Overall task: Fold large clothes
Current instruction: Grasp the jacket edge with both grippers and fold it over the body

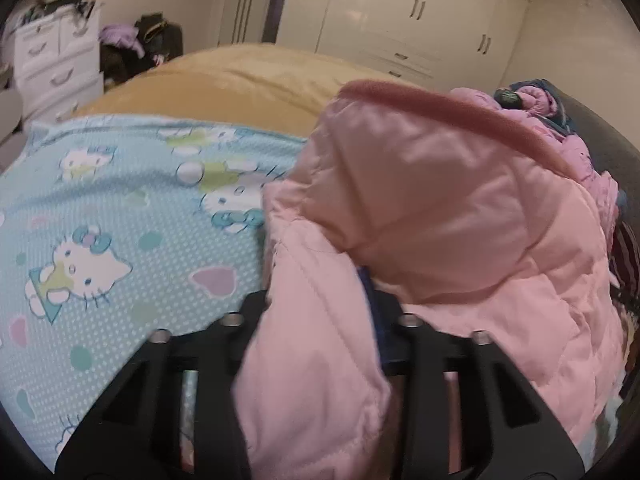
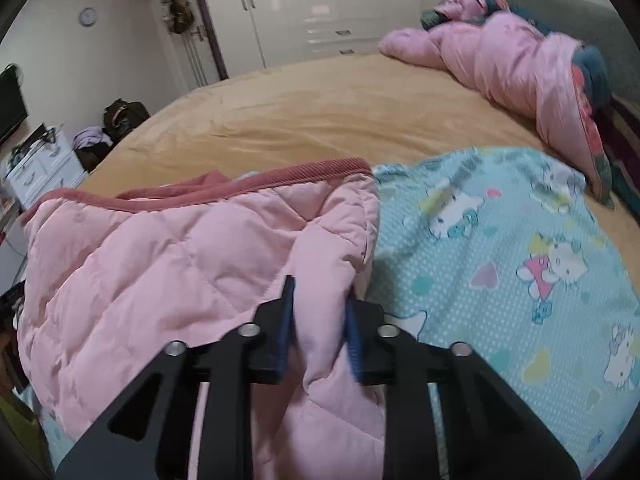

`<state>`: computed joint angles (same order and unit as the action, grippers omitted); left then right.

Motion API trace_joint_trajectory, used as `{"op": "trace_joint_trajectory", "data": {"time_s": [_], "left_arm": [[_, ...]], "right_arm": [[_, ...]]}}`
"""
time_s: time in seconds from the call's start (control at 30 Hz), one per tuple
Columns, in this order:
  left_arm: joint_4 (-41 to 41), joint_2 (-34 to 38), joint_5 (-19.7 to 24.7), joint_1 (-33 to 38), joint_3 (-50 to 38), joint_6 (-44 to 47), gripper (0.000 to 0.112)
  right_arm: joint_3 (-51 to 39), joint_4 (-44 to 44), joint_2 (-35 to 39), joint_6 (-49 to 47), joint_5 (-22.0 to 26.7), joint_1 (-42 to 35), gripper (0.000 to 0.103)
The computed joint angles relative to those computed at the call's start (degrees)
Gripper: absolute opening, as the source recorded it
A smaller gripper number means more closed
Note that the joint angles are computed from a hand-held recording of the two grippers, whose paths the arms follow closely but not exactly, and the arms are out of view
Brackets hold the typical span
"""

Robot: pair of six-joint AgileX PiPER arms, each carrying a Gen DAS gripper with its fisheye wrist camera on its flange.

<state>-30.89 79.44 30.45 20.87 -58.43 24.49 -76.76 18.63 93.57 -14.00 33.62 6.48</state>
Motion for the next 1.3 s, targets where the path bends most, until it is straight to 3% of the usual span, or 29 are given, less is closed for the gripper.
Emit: {"op": "trace_joint_trajectory", "data": {"time_s": [0.07,0.27,0.4,0.57,0.8,0.97,1.3], "left_arm": [[-0.21,-0.96,-1.10,-0.15,-0.04,-0.58,0.016],[-8.67,-5.33,-2.04,2.34,-2.49,4.12,0.013],[-2.20,-4.97,-4.67,-0.53,-5.40,-0.19,0.013],[-6.45,-2.86,-5.55,0.54,-5.48,2.75,0.013],[-8.01,0.96,-7.56,0.03,-5.60,6.43,0.013],[-5.88,4.18,-5.92,-0.48,-7.58,5.26,0.013],[-1.23,9.80,-3.10,-0.89,-10.19,1.66,0.015]], "right_arm": [[-0.04,1.89,-1.18,-1.05,-0.89,-0.47,0.016],[-6.01,7.91,-2.07,-2.94,-2.11,-2.26,0.015],[-14.05,4.79,2.17,1.48,-0.93,-1.20,0.015],[-19.97,-3.52,7.29,9.97,-0.65,0.82,0.015],[-16.46,-11.57,9.96,18.80,-4.39,2.02,0.015],[-11.90,-14.80,9.66,23.01,-6.77,1.64,0.015],[-11.84,-19.39,14.48,28.59,-4.16,1.97,0.016]]}}
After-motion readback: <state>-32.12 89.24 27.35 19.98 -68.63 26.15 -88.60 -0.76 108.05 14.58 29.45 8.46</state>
